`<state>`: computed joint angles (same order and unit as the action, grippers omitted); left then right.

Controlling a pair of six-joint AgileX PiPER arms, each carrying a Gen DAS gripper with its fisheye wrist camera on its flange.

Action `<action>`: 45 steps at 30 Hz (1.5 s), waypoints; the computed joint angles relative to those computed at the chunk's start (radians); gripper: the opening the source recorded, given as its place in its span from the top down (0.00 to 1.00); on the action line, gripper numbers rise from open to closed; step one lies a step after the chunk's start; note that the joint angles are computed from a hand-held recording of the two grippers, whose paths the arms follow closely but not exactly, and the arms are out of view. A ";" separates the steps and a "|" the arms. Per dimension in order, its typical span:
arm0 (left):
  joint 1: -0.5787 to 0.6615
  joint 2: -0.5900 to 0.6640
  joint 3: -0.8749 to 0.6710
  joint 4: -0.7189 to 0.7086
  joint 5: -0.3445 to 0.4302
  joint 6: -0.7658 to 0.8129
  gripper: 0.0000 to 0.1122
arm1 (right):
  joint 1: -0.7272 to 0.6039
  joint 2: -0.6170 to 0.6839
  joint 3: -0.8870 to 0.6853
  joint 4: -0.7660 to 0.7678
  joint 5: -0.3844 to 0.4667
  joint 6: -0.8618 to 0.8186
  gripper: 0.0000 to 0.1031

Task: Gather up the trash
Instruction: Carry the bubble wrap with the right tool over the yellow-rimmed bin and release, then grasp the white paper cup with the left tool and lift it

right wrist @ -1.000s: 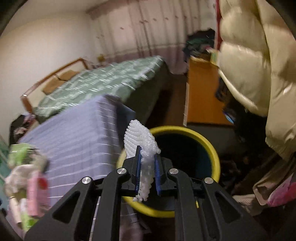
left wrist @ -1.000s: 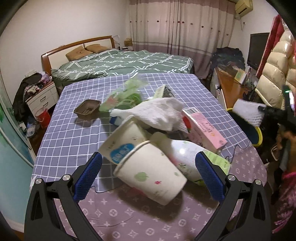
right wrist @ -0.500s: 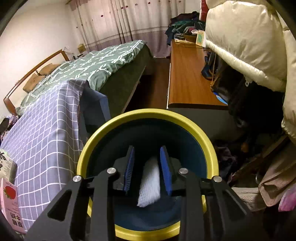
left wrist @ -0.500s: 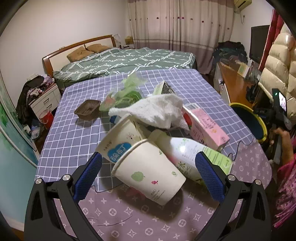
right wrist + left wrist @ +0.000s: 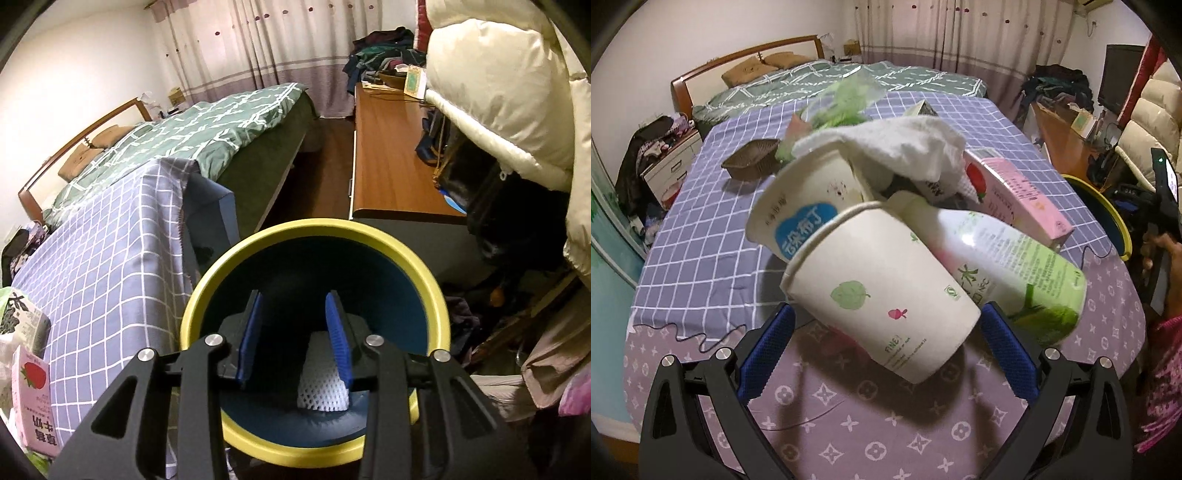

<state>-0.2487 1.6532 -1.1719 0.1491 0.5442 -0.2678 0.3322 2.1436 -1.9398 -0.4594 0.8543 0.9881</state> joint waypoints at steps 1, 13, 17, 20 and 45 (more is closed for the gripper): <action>0.001 0.005 0.001 -0.008 -0.004 0.004 0.12 | 0.001 0.003 -0.003 0.006 -0.002 -0.004 0.67; 0.190 -0.043 0.064 -0.178 -0.008 0.247 0.17 | 0.001 0.009 -0.005 0.050 -0.019 -0.037 0.67; 0.254 -0.077 0.100 -0.279 -0.030 0.336 0.16 | 0.006 0.012 -0.015 0.058 -0.021 -0.041 0.67; 0.254 -0.059 0.095 -0.399 -0.040 0.423 0.13 | 0.016 0.017 -0.032 0.061 -0.015 -0.048 0.67; 0.312 0.322 -0.447 -0.403 0.376 0.516 0.41 | 0.019 0.019 -0.046 0.140 -0.026 -0.118 0.66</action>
